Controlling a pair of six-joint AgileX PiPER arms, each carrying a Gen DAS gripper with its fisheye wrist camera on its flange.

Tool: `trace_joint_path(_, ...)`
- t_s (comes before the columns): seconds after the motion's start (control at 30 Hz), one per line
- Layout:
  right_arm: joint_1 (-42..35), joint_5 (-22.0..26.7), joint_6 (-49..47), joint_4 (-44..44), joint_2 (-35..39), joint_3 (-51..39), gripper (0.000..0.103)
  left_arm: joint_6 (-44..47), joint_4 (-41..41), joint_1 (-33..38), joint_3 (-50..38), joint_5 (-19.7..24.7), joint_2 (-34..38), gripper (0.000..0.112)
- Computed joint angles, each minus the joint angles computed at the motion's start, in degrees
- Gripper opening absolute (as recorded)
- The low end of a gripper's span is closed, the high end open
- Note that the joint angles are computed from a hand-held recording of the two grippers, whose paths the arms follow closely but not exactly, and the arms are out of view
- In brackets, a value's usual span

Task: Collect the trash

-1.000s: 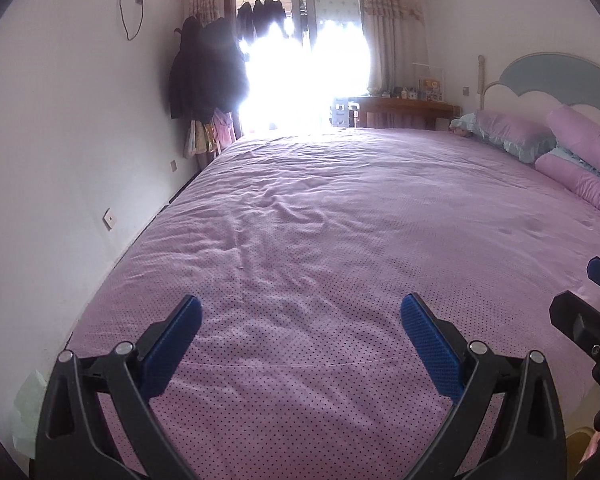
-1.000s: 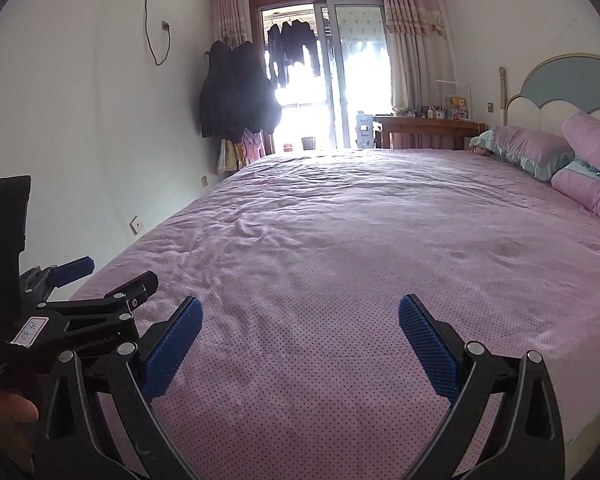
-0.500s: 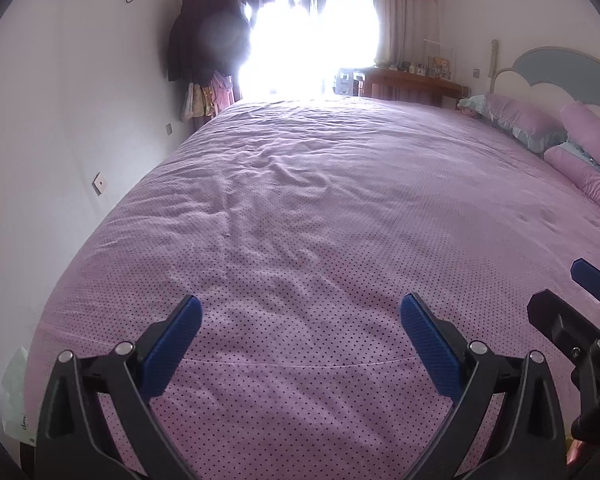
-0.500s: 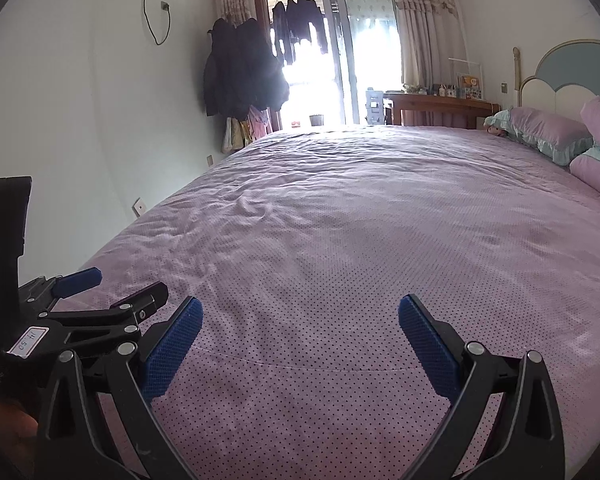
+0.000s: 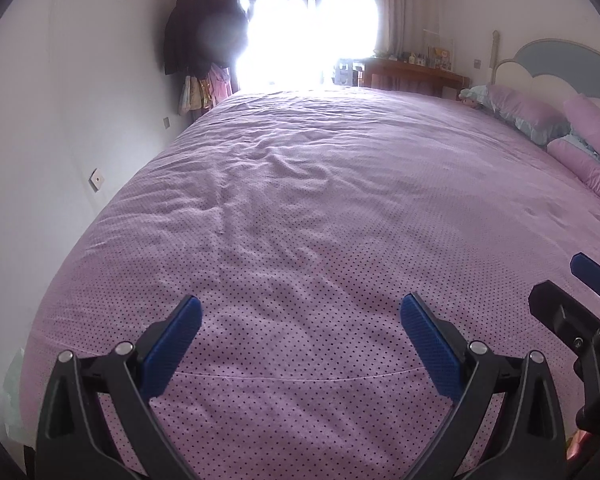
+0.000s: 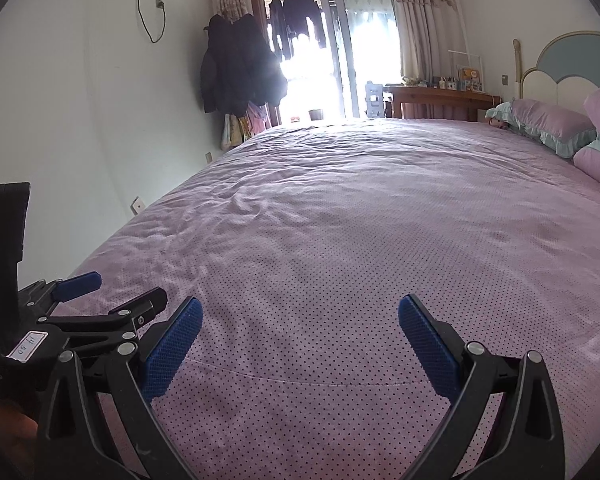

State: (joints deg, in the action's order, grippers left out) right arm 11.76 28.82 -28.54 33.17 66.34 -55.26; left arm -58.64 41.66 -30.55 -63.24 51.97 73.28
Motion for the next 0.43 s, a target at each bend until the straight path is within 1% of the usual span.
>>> trace_joint_path(0.1,-0.5,0.3,-0.7,1.2,0.7,-0.3,0.095,-1.1,1.5,-0.5,0.2,0.3,0.2,0.099)
trace_joint_path(0.23,-0.5,0.1,-0.3,0.5,1.4,-0.5,0.095,1.2,-0.3,0.8,-1.0,-0.3,0.5,0.099)
trace_joint_path(0.37,-1.9,0.6,-2.3,1.9,2.6,-1.9,0.095,6.0,-2.7,4.3,-4.1,-1.3,2.7,0.099)
trace_joint_path(0.43,-3.2,1.5,-5.0,2.9,4.6,-4.2,0.095,8.2,-3.9,6.9,-6.7,-1.9,4.2,0.099)
